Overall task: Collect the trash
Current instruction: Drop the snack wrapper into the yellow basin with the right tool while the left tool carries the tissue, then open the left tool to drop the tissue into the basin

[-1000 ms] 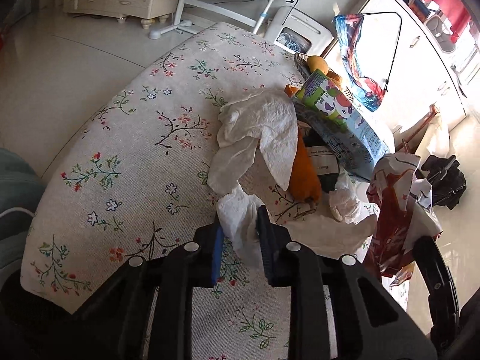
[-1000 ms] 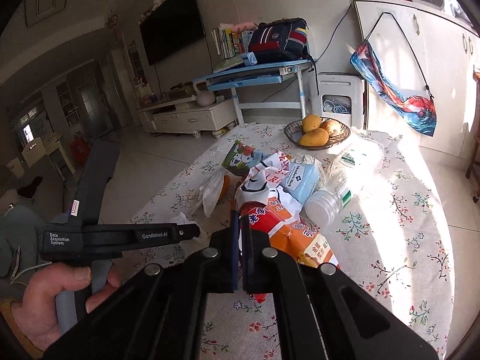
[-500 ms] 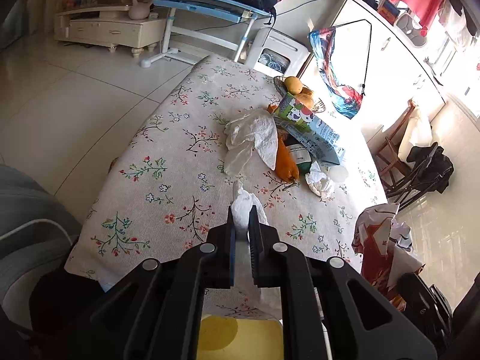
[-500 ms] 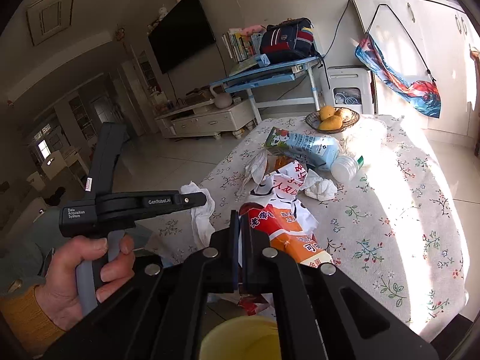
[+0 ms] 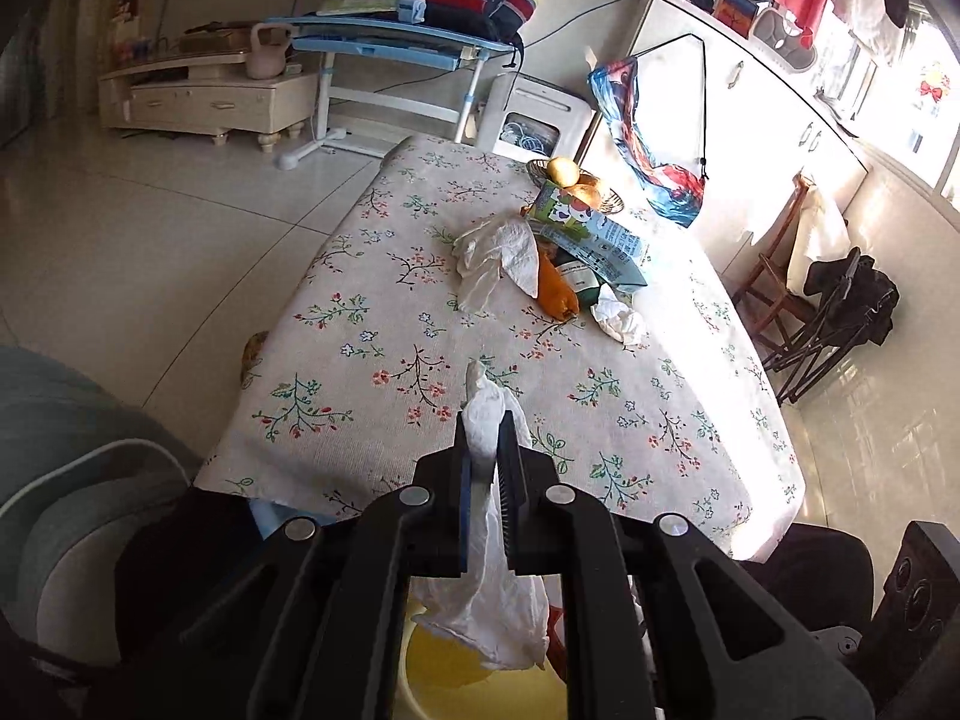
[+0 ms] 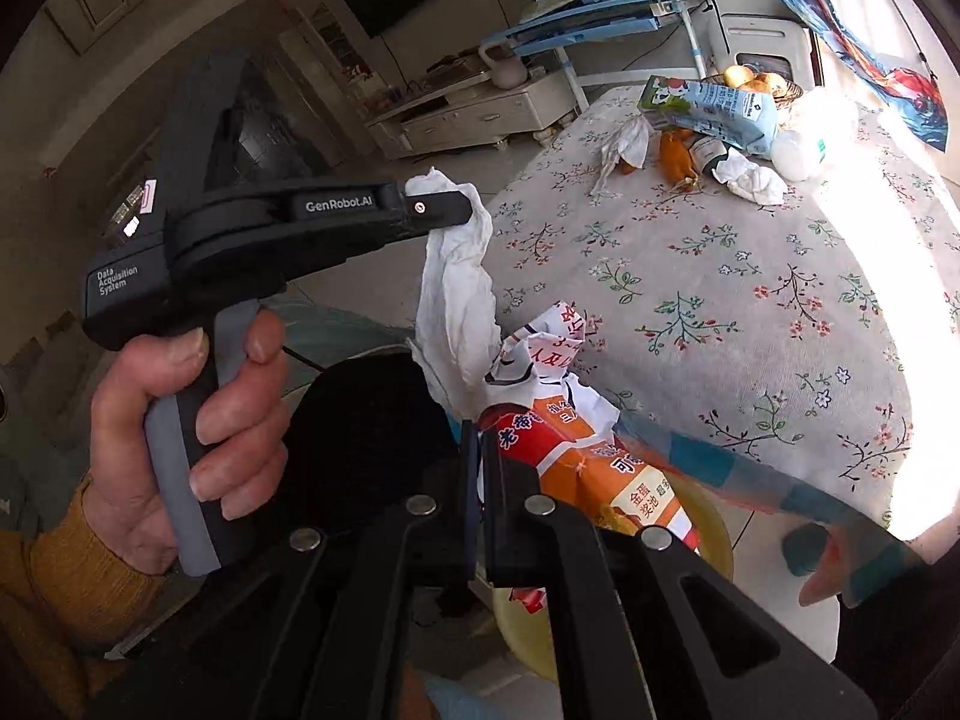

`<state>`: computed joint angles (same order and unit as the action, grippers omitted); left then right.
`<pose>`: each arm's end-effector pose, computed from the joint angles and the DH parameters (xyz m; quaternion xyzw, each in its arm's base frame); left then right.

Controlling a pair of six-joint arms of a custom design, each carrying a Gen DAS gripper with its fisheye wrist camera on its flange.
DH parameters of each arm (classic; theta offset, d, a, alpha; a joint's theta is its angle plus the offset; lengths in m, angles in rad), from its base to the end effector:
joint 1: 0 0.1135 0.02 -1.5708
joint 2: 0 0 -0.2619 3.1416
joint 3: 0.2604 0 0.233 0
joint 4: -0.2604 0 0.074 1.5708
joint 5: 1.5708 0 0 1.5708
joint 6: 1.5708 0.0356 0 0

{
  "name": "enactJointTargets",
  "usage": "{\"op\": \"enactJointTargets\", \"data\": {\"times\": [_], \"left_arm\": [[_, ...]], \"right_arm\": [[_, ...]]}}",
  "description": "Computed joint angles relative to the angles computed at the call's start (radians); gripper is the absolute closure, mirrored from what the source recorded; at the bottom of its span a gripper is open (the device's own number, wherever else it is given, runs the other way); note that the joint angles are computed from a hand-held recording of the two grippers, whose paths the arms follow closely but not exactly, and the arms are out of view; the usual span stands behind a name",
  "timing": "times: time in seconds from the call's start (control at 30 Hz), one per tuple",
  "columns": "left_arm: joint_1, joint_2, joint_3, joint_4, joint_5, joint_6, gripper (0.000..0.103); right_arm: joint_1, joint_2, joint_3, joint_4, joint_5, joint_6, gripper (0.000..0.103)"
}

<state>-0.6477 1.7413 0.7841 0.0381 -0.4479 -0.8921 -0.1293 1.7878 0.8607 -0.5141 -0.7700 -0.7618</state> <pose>0.2545 -0.1732 0.1377 -0.1832 0.9082 -0.0662 0.3705 0.2733 -0.0105 0.1264 -0.3107 0.8714 0.3123 0.2157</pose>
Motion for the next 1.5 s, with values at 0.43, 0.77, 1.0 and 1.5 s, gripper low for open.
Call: {"op": "enactJointTargets", "data": {"times": [0.43,0.77,1.0,1.5], "left_arm": [[-0.141,0.034,-0.067,-0.022,-0.051,-0.094,0.094],[-0.288,0.116,0.028,-0.124,-0.094,-0.132,0.094],[-0.372,0.113,0.108,-0.262,-0.181,-0.148,0.094],[-0.483,0.116,0.212,-0.480,-0.330,-0.223,0.061]], "right_arm": [[-0.001,0.087,-0.096,0.250,0.171,0.123,0.063],[-0.118,-0.032,-0.161,0.390,0.068,0.264,0.048],[-0.172,-0.140,-0.190,0.373,0.007,0.294,0.046],[-0.218,-0.338,-0.217,0.275,-0.052,0.291,0.043]]}}
